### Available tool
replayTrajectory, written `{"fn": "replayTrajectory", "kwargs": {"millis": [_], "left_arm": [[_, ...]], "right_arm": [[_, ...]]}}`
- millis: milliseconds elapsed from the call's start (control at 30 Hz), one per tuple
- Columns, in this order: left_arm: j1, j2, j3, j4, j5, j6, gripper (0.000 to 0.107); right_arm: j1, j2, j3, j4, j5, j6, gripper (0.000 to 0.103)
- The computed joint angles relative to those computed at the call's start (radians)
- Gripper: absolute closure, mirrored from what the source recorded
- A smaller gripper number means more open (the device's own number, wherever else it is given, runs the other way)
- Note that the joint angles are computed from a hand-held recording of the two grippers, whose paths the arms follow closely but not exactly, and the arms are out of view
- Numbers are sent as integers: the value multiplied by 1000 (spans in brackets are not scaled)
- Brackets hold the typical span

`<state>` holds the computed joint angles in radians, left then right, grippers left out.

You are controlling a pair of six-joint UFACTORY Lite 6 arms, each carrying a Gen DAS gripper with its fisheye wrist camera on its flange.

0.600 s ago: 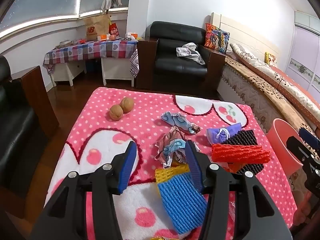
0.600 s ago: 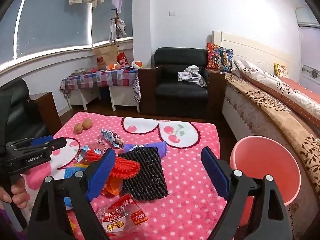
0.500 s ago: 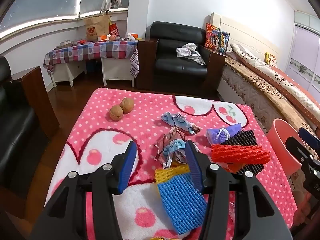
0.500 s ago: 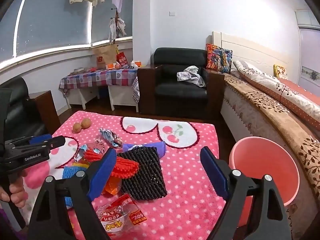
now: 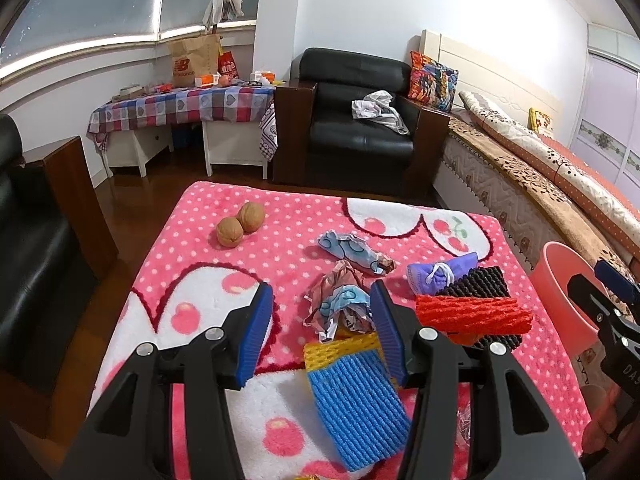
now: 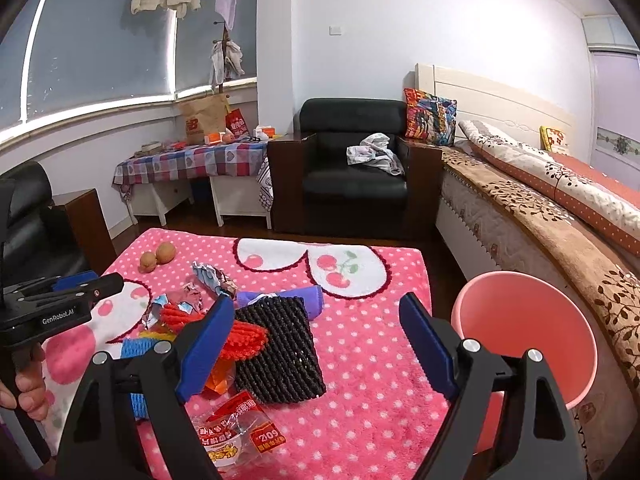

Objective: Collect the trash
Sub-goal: 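Move both grippers toward the foam nets and wrappers on the bedspread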

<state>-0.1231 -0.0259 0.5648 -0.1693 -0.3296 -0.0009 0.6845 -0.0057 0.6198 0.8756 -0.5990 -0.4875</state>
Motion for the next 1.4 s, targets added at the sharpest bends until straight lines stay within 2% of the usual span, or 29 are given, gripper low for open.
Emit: {"fn": "replayTrajectory", "kwargs": {"millis": [100, 200, 333, 700, 867, 967, 1133, 1400], "left_arm": [[-11, -6, -1, -47, -1, 39, 56], [-21, -13, -2, -98, -1, 84, 56], [-27, -17, -5, -122, -3, 104, 56], [-23, -20, -7, -118, 2, 102, 56], [-26, -23, -9, -140, 5, 121, 56], [-28, -19, -7, -148, 3, 127, 56], [-34, -6, -2, -158, 0, 133, 56], [-21, 5, -10, -7, -7, 8, 56]], "right_arm": [[3, 10, 13, 24, 11, -20, 20], [17, 8, -4, 8, -40, -9, 21], [14, 10, 0, 17, -27, -18, 21], [23, 19, -20, -19, -77, 21, 24], [31, 6, -23, 44, -52, -56, 26], [20, 2, -32, 21, -37, -29, 27], [12, -7, -58, -30, -75, 6, 29], [14, -27, -77, -24, -107, -23, 30]]}}
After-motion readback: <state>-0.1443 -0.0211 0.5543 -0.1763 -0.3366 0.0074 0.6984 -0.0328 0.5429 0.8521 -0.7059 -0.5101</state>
